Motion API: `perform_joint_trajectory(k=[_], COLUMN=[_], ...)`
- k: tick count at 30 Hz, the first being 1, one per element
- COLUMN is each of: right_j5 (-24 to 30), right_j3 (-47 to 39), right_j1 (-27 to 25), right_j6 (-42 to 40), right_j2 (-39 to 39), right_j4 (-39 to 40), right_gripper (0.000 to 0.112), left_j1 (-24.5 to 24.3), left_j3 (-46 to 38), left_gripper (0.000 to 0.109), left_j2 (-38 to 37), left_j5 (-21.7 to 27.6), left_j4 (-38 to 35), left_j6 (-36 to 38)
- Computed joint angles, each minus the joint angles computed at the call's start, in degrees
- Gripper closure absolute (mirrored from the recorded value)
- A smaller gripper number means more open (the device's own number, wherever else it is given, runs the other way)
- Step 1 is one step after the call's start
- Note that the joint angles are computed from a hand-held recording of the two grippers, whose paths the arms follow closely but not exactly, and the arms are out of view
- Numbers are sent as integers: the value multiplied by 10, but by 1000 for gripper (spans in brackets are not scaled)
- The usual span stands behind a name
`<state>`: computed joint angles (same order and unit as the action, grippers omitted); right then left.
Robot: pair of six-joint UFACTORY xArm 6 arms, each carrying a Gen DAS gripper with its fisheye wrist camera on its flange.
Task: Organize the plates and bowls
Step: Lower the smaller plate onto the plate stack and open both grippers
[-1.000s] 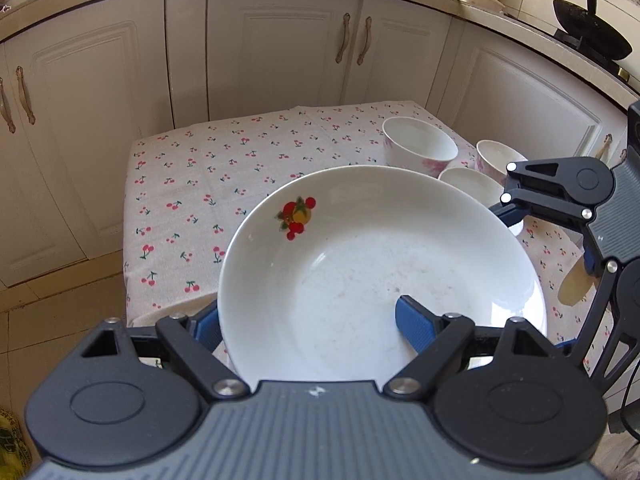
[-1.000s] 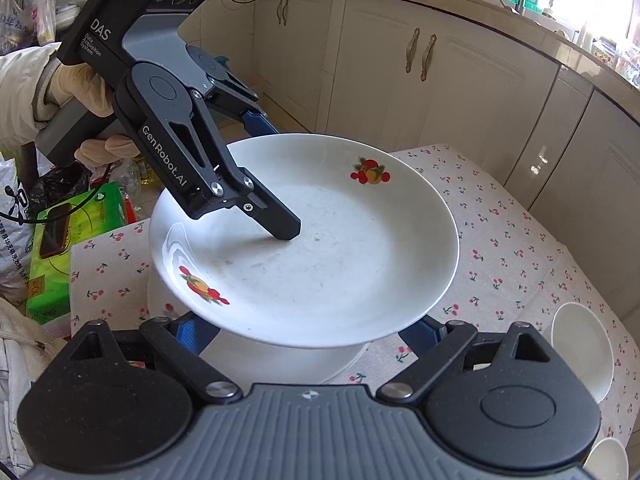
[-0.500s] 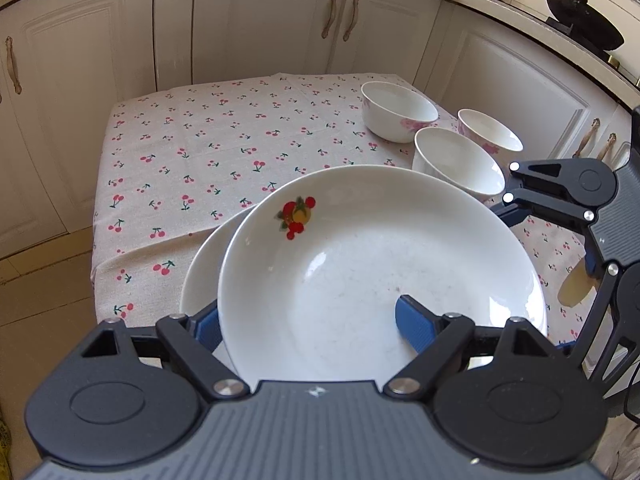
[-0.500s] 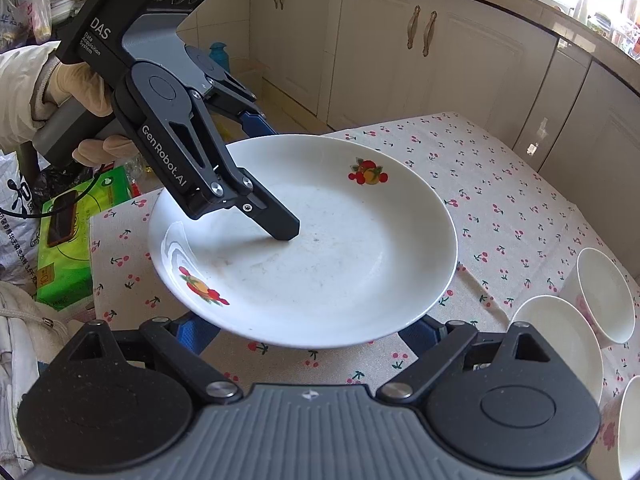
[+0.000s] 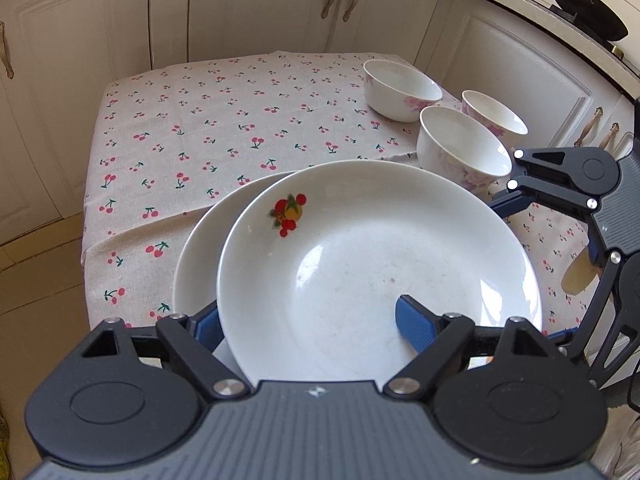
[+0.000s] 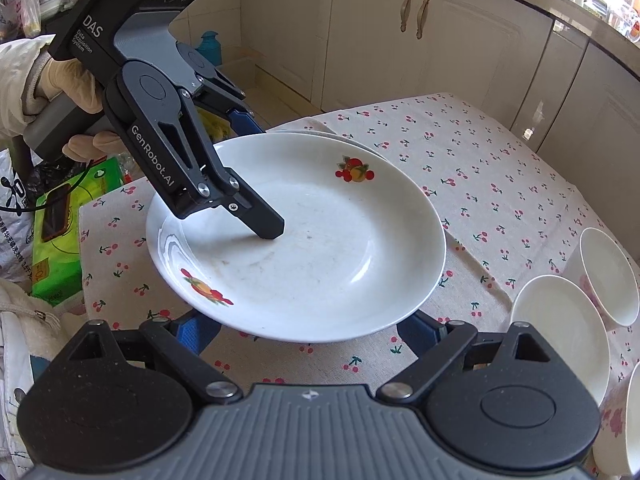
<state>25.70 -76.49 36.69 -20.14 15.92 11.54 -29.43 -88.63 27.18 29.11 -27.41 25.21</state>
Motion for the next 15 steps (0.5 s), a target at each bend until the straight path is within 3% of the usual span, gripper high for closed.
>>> perform_joint_trajectory(k=[15], right_j5=[3], right_j3=[-7], right_j1=[2], right_j6=[3], right_j2=[7], right_j4=[-13], right_gripper=[16], left_j1=[5], left_j3=[0], left_gripper=[22], left_j2=[-6], left_j5=[27], left_j4=[25], left_j6=[-11])
